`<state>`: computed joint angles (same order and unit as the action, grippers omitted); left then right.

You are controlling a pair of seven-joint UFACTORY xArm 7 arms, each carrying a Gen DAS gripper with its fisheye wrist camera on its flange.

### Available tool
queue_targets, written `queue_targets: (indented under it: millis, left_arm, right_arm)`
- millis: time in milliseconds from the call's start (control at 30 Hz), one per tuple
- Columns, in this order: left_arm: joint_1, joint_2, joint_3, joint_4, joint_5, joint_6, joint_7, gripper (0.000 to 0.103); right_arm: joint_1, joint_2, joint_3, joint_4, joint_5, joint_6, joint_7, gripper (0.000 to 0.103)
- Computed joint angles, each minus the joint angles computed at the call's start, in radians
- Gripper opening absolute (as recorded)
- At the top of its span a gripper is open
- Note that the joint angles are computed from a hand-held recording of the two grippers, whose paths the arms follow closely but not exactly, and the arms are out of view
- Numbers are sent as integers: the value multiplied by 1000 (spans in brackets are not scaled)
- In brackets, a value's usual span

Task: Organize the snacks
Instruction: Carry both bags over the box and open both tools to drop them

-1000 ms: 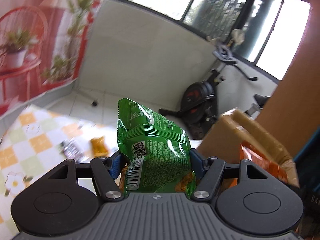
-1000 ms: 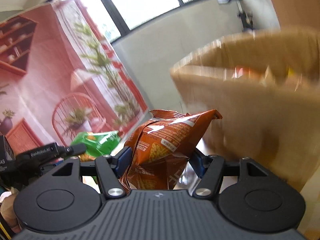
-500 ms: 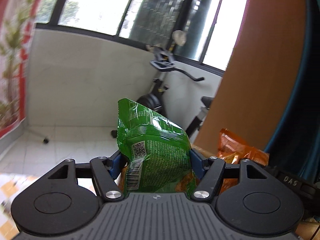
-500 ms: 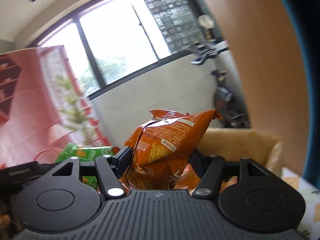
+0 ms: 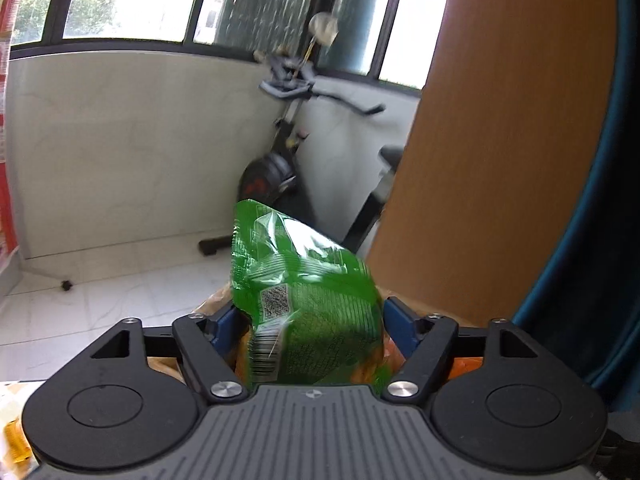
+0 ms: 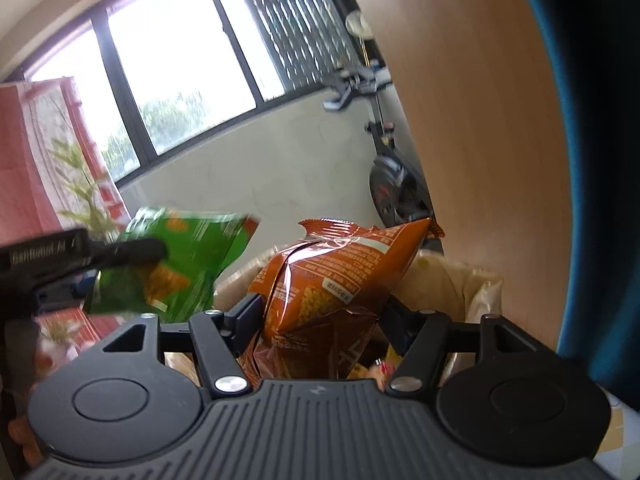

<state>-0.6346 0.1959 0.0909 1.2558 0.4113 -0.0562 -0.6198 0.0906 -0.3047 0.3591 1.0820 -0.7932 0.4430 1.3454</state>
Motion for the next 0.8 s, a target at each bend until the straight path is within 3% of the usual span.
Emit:
queue_targets:
  millis: [100, 333, 400, 500, 800]
  left_arm:
    - [-82, -17, 107, -17, 101, 13, -98, 88]
    - [-65, -140, 141, -104, 322, 64, -301, 89]
    - [-42, -171, 125, -121, 365, 81, -331, 91]
    - [-5, -235, 92, -155, 518, 150, -464, 93]
    - [167, -490, -64, -343, 705, 345, -624, 94]
  right_arm:
    - [2, 1, 10, 10, -6, 51, -10, 72]
    - [13, -42, 29, 5, -38, 112, 19, 75]
    - [16, -55, 34, 1, -38, 112, 24, 75]
    - [22, -57, 58, 15, -43, 131, 13, 75]
    - [83, -11, 122, 78, -99, 200, 1, 78]
